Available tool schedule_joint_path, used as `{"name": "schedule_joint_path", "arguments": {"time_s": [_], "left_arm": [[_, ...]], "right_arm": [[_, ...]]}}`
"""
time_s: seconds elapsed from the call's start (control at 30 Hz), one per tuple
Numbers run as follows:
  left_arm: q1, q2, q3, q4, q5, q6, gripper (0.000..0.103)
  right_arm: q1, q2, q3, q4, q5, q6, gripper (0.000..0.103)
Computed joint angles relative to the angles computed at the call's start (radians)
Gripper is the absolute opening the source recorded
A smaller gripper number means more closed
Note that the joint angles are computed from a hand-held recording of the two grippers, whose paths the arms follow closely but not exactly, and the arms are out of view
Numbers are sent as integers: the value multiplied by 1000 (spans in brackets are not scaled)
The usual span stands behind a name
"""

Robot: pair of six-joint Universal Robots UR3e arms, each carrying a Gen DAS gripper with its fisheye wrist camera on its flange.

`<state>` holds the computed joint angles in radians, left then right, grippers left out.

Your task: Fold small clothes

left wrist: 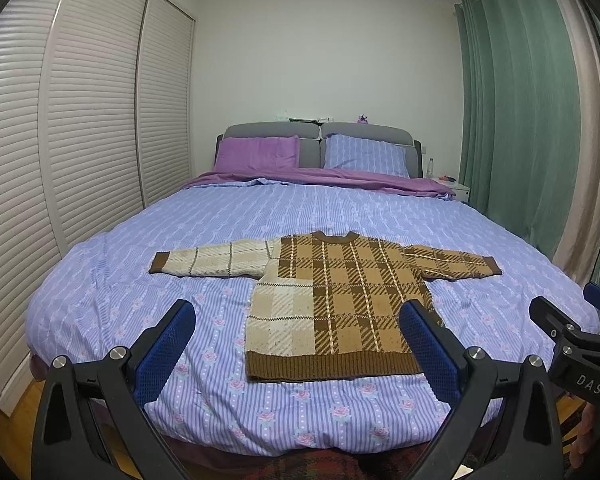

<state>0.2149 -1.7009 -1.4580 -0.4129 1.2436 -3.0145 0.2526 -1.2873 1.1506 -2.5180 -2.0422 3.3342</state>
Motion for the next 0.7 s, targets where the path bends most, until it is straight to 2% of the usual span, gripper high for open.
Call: {"name": "schedule_joint_path", "arguments": {"time_s": [0.7], "left_arm": [[0, -8, 7, -3, -1, 10, 103]], "right_arm": [[1, 13, -5, -2, -5, -3, 103]]}}
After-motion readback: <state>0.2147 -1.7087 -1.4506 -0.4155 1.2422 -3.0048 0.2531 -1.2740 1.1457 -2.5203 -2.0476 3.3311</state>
